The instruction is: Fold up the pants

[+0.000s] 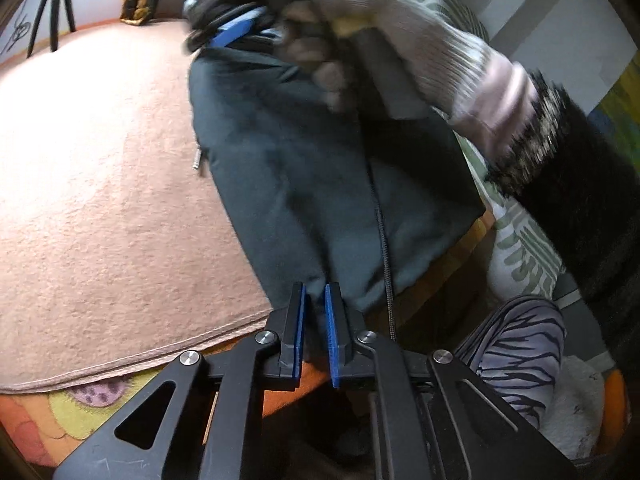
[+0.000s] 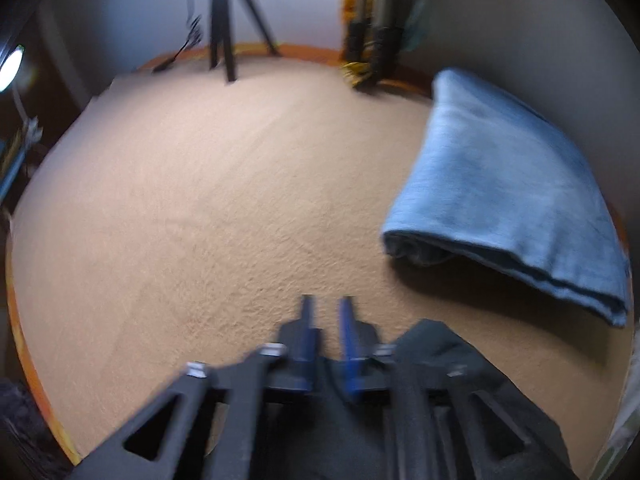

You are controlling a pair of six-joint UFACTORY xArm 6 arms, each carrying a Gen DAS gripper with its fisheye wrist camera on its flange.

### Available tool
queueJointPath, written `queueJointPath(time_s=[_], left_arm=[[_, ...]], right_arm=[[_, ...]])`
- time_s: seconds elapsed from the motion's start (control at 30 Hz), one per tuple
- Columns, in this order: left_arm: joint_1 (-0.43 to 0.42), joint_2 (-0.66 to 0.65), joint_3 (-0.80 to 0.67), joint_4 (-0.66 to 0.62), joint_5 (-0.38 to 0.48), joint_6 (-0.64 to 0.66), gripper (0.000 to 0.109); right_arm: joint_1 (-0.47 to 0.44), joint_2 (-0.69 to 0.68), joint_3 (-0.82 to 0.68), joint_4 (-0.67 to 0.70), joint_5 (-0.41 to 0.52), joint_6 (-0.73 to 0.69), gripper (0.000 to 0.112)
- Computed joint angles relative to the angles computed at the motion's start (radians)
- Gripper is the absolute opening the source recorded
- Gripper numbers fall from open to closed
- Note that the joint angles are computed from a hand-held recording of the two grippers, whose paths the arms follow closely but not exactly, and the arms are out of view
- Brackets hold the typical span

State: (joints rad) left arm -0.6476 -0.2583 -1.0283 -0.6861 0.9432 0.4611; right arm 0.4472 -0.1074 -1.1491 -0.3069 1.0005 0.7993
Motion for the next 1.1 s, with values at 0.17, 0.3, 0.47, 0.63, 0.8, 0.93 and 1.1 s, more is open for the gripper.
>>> queueJointPath(time_s=[0.17,0.3,0.47,0.63,0.8,0.93,1.1], left_arm=[[0.056,-0.015,-0.026,-0.001,-0.008,-0.006,0.019],[0.114,-0.034,-0.059,-0.008,-0.034,-0.011,0.019],[0.206,-0.033,-0.142,-0.032,-0.046,-0.007,0.023],[0.301,0.013,-0.294,0.028,-0.013,-0.024,0.027],[0.335,0.093,-0.529,0.159,0.062,-0.064,0.027],[0.346,0.18,-0.766,0.233,0.121,-0.102,0.028],[0.293,0.257,-0.941,0.284,0.174,-0.146,0.041]], right_arm=[[0.033,-0.218,0.125,-0.131,-0.027,0.187,0.035],[0.113,-0.409,0.19,-0.22,0.058,0.333,0.047],[0.29,-0.587,0.221,-0.319,0.269,0.539,0.058],[0.516,-0.698,0.254,-0.405,0.475,0.782,0.058],[0.691,-0.754,0.296,-0.453,0.621,0.985,0.059],[0.726,-0.788,0.36,-0.457,0.616,1.073,0.059],[0.713,-0.817,0.43,-0.445,0.562,1.097,0.059]])
